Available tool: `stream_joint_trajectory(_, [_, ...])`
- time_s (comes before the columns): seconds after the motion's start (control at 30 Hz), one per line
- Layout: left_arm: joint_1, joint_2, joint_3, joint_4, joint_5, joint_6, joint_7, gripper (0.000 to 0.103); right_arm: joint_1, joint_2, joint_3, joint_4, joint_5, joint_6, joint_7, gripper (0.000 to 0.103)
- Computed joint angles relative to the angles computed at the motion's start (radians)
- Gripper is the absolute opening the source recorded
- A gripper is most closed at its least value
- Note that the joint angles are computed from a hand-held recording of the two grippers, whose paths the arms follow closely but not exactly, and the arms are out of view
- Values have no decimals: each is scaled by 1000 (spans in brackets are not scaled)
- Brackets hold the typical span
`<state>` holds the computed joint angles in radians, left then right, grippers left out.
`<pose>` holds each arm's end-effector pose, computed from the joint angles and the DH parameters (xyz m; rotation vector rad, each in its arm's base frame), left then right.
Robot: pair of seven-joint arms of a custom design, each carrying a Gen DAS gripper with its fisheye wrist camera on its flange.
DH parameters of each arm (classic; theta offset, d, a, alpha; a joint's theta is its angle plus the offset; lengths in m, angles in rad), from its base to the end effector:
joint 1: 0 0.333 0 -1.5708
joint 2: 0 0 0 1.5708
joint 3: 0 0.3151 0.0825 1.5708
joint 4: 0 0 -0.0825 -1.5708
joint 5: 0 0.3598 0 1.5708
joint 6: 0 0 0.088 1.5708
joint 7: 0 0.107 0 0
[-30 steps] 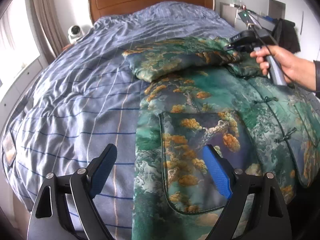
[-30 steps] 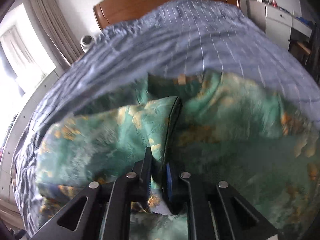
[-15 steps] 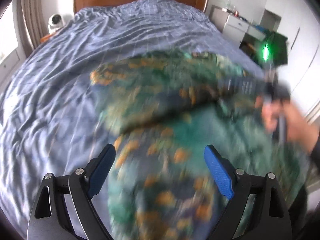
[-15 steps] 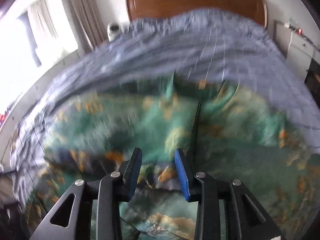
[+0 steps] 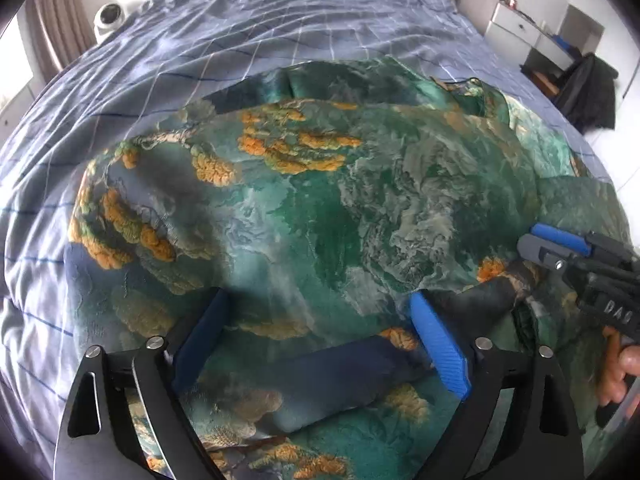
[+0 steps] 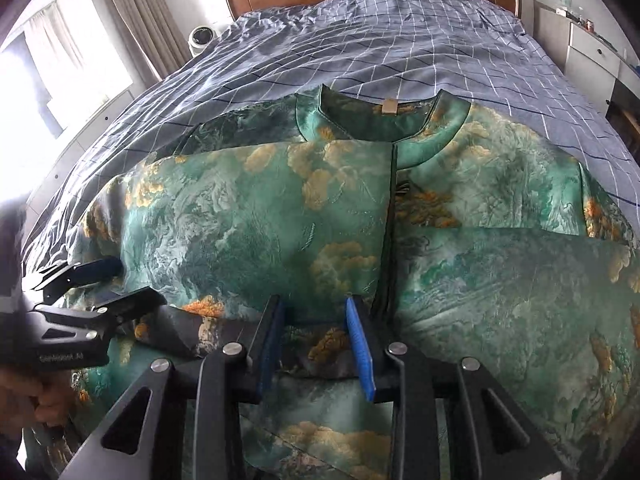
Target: Fold large clothes
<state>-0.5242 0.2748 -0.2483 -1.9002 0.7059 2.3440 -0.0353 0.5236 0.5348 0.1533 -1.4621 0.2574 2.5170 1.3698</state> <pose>0.4533 -0.4147 0.3938 -2.2698 1.5164 -0.4939 0.5790 0.4318 0.4423 -2.2999 1.1173 -0.0496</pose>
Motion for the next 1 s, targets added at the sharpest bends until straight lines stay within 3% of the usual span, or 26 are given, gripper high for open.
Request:
stream_joint_trajectory(0.2, [75, 35, 38, 68, -69, 13, 72, 97, -11, -3, 12, -24, 31, 40, -16, 31])
stream_joint_trajectory(0.4, [125, 53, 68, 67, -84, 69, 51, 100, -17, -7, 19, -38, 53, 56, -31, 31])
stream_joint_trajectory(0.47, [109, 43, 70, 40, -55, 84, 25, 100, -18, -9, 20, -44, 56, 65, -36, 31])
stream_joint_trajectory(0.7, [17, -36, 20, -53, 61, 12, -63, 100, -7, -12, 10, -49, 41, 70, -30, 31])
stream_joint_trajectory(0.9, [-13, -99, -49, -94, 7, -23, -5, 100, 34, -32, -34, -35, -51, 15, 42, 33])
stream_joint_trajectory(1.0, [-52, -144, -80, -118, 19, -64, -35, 99, 49, -95, -49, -92, -96, 16, 95, 34])
